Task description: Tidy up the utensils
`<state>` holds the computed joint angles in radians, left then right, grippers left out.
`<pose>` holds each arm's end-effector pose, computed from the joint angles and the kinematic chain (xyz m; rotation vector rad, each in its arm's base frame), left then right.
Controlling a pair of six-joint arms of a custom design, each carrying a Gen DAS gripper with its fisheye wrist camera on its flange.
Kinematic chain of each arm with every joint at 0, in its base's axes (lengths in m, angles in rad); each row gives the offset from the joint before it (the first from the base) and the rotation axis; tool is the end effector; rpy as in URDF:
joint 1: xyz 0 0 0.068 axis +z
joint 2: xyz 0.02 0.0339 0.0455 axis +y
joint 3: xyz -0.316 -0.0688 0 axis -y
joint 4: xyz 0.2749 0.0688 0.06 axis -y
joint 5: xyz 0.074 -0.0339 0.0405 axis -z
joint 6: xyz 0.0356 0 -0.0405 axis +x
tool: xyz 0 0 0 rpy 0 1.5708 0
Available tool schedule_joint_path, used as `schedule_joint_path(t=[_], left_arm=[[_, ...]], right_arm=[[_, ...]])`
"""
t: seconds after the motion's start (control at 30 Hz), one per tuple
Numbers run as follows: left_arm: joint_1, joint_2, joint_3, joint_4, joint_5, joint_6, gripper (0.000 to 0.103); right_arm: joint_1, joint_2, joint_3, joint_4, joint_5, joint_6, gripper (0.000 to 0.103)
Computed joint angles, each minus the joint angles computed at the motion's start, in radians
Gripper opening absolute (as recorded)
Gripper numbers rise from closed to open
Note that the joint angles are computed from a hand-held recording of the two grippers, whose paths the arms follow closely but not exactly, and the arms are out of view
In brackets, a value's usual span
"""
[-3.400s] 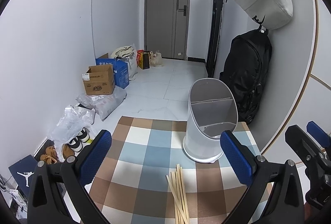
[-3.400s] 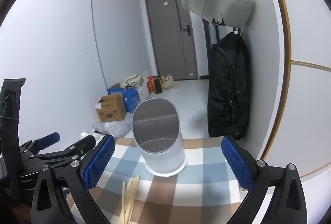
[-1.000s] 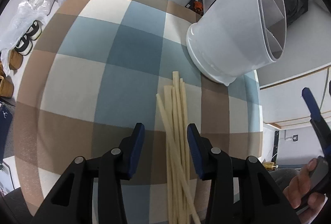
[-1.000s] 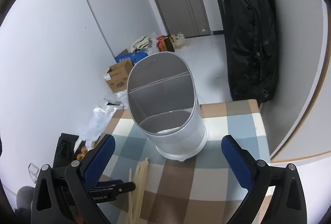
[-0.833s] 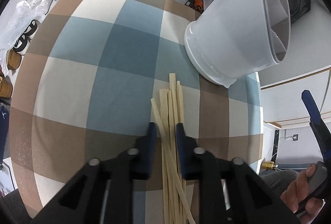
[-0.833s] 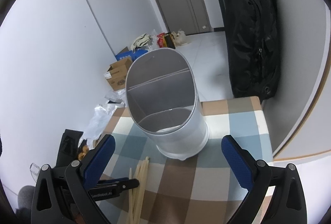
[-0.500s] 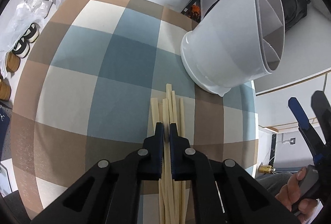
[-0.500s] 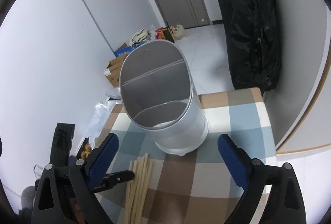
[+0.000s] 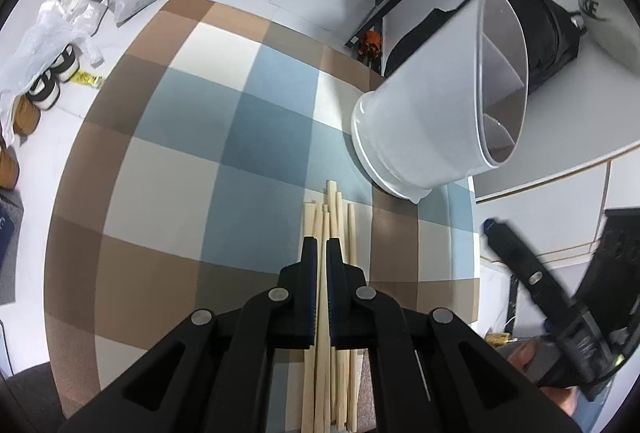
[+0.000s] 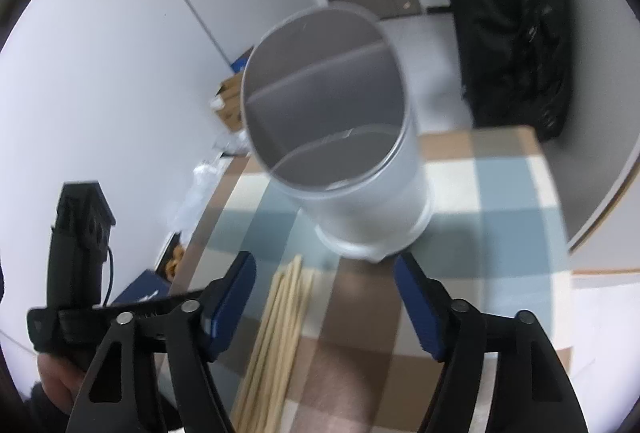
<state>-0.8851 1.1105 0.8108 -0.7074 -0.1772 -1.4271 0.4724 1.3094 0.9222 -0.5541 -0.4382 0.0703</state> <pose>0.1431 -0.1649 0.2806 -0.7867 2.5732 -0.6166 0.2408 0.1400 0.2846 -0.6893 2.4577 0.7683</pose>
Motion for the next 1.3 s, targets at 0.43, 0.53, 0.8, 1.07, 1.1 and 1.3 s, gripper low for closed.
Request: schedule_joint_path(t=[0.43,0.53,0.8,1.07,1.1,1.3], left_arm=[[0.031,-0.056,-0.028,-0.063,0.021,-0.027,0.009],[0.019,-0.070,-0.028,-0.081,-0.004,-0.035,0.028],[-0.002,-0.048,0.013,-0.209,-0.062,-0.042,0.031],[-0.014,0.022,0.051,-0.342,-0.088,-0.039,0.031],[-0.010,0.027,0.050,-0.342,-0.081,-0.032,0.031],[-0.007,0.039,0.044,-0.336,-0.041,-0.012,0.031]], right_arm=[[0.167,0.154,0.045,-0.095,0.081,-0.002,0.044],[0.199,0.191,0.061,-0.103,0.159,0.001,0.029],[0.251,0.241,0.108,-0.136,0.294,0.006,0.022],[0.336,0.301,0.171,-0.149,0.441,-0.029,0.021],[0.336,0.308,0.176,-0.150,0.440,-0.036,0.021],[0.303,0.273,0.166,-0.181,0.395,-0.051,0.006]])
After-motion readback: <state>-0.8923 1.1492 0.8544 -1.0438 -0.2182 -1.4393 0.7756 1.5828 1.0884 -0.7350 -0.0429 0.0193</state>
